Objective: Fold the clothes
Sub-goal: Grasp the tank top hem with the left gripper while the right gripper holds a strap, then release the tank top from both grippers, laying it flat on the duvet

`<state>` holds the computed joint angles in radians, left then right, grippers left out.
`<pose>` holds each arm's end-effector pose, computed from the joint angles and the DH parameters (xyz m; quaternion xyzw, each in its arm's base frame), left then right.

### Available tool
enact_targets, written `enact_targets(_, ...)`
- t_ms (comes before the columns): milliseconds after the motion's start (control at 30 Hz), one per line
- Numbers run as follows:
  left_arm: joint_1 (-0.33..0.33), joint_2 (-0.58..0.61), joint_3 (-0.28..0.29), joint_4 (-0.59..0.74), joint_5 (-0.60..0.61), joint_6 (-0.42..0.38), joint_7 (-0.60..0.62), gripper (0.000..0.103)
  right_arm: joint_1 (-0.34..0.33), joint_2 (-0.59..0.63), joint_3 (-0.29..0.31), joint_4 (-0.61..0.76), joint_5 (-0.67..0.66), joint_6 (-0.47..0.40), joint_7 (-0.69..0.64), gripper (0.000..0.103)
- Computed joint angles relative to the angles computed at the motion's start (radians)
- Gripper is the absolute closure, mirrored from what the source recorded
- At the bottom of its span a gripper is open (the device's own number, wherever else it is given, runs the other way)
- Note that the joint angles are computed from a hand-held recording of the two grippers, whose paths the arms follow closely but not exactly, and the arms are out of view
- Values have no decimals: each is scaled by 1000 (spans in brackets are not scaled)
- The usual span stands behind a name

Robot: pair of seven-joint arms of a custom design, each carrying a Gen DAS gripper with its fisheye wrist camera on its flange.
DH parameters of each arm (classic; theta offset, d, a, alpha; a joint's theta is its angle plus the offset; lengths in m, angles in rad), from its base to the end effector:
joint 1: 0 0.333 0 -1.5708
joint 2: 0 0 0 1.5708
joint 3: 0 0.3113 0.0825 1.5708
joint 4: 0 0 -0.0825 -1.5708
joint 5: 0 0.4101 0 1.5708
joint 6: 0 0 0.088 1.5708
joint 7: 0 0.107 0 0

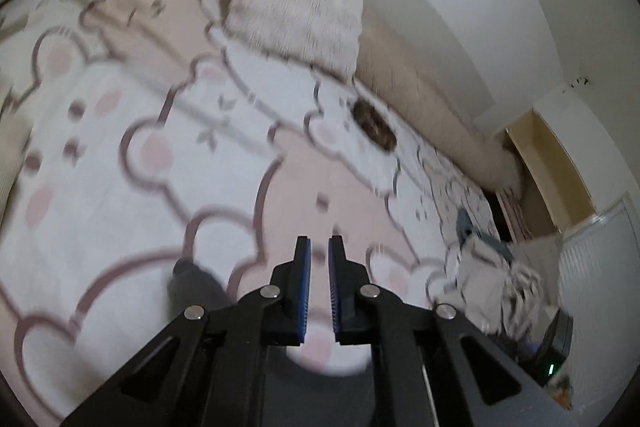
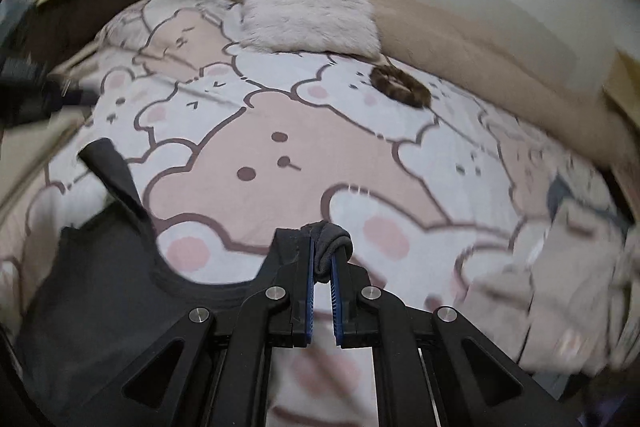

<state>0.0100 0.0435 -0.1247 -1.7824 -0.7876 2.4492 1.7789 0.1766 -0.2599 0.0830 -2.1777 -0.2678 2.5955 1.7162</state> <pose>0.6433 -0.0731 0.5816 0.6808 -0.5918 0.4315 0.0105 0.5285 0.1492 0.5637 -0.7547 0.5568 -0.2754 0.2112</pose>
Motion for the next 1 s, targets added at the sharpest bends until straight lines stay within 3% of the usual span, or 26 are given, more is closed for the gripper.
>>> enact_targets(100,-18,85,-16,76,85,60,-58,94,2,83,-6,67,-3,-26,-37,96)
enact_targets(200,1,116,-21,103,128,-2,-100,92,7,162,-13,113,-5,-63,-34,96)
enact_targets(233,10,115,-20,100,139,-30,-109,75,11,179,-18,121,8,-79,-38,96)
enact_targets(267,20,103,-17,81,148,-48,-108,44,15,192,-22,126,21,-96,-44,96)
enact_targets(333,33,66,-8,28,171,-60,-110,26,17,207,-27,118,-1,-105,-9,95)
enact_targets(367,37,49,-1,4,189,-65,-116,26,18,213,-28,112,-19,-106,15,94)
enact_targets(433,44,37,15,-15,240,-110,-158,26,15,202,-34,86,-47,-79,89,79)
enact_targets(500,51,37,25,-22,280,-158,-199,26,5,177,-38,59,-74,-55,181,14)
enact_targets(533,53,43,28,-20,296,-183,-215,26,2,160,-40,43,-66,-44,202,10)
enact_targets(667,55,98,21,26,324,-306,-262,26,-11,66,-49,-35,8,-1,205,10)
enact_targets(733,57,141,12,64,314,-358,-281,31,-13,5,-51,-85,50,21,198,10)
enact_targets(833,65,171,-11,98,239,-356,-256,65,15,-127,-77,-195,172,54,137,10)
enact_targets(933,87,176,-46,107,31,-299,-168,67,80,-225,-110,-277,310,73,40,13)
enact_targets(1000,89,170,-61,105,-83,-244,-111,67,148,-271,-126,-314,389,60,-58,28)
